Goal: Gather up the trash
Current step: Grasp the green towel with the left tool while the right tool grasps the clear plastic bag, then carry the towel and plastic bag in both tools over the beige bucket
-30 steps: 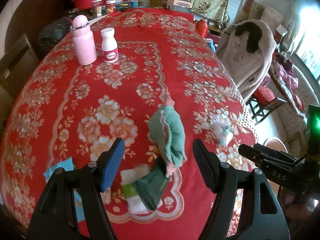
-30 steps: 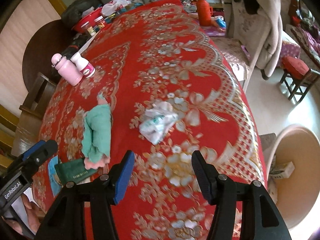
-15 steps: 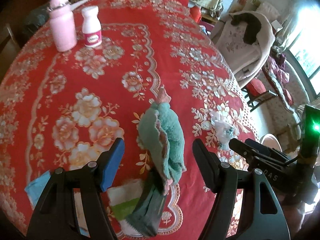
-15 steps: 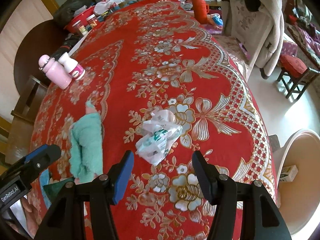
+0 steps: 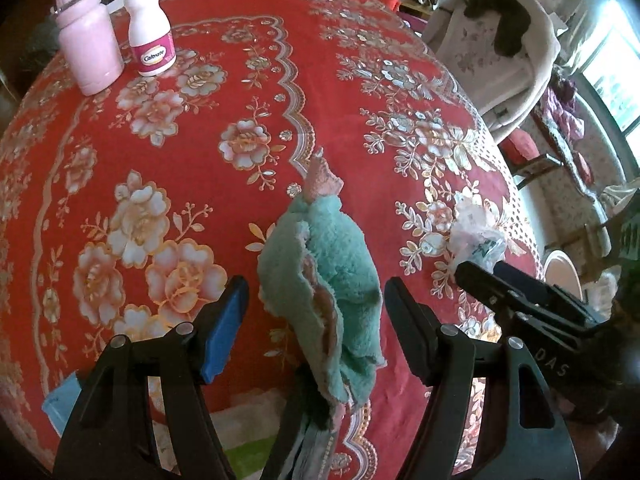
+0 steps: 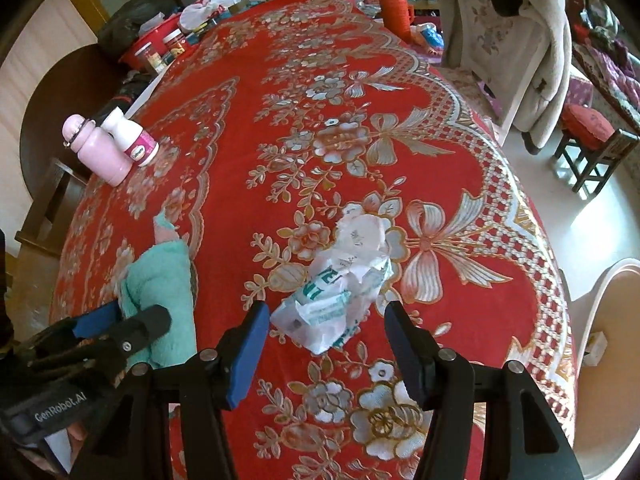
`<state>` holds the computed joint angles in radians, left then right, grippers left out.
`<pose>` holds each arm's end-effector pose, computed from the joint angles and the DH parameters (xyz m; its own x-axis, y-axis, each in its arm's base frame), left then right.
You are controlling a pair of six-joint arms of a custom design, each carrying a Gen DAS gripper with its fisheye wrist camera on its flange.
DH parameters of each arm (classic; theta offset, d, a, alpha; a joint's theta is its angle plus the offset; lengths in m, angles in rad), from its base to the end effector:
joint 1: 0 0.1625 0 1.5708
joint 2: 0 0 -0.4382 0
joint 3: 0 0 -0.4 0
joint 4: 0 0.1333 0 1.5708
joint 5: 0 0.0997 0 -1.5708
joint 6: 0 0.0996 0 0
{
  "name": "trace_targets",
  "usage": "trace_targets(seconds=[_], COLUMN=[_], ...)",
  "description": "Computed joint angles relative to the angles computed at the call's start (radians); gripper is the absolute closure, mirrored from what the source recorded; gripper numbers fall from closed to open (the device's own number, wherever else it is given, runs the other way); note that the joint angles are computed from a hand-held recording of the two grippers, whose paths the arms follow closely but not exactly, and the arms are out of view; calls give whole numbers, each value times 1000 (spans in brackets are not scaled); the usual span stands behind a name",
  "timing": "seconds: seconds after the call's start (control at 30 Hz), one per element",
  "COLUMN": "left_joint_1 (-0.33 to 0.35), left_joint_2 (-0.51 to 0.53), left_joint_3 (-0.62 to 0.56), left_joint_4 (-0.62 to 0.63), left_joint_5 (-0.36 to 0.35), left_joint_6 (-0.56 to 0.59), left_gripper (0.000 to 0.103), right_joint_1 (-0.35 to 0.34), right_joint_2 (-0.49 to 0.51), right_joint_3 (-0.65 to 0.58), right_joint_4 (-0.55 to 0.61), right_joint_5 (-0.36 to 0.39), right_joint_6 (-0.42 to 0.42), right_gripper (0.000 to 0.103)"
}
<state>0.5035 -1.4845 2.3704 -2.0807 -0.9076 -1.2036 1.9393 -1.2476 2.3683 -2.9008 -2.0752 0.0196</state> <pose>-0.2168 -0.3416 0.1797 -0.8258 -0.1319 -0.5483 0.1224 0.9071 -0.4026 0.2339 -0.3694 0.1533 -0.8596 -0.2038 0.4686 -0.3356 0.9167 -0.2170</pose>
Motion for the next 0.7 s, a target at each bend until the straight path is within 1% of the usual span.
trace_targets(seconds=[0.07, 0.1, 0.17, 0.27, 0.3, 0.33, 0.37, 0.4, 0.5, 0.7], left_joint_1=[2, 4, 7, 2, -1, -6, -10, -16, -48, -112], left_joint_2=[0, 2, 3, 4, 4, 2, 1, -4, -20, -31], left_joint_3=[6, 5, 9, 10, 11, 12, 12, 13, 15, -7], left_joint_4=[-26, -26, -44, -46, -45, -44, -42, -41, -24, 19], left_joint_5=[0, -3, -3, 1, 3, 4, 4, 4, 26, 48], left_joint_6=[11, 14, 20, 22, 22, 22, 20, 18, 2, -34], left_gripper=[45, 49, 51, 57, 61, 64, 65, 67, 69, 69], right_joint_1=[-4, -10, -15, -26, -27, -25, -22, -24, -24, 33], right_joint_2=[5, 3, -2, -4, -1, 4, 10, 12, -2, -79], right_joint_3=[-2, -3, -4, -4, -6, -7, -9, -8, 1, 27], right_joint_4=[1, 8, 15, 7, 6, 4, 0, -5, -2, -7], right_joint_5=[11, 30, 53, 83, 82, 71, 53, 49, 57, 58], right_joint_6=[8, 13, 24, 52, 57, 59, 63, 61, 51, -11], right_gripper=[45, 45, 45, 45, 45, 50, 60, 74, 79, 80])
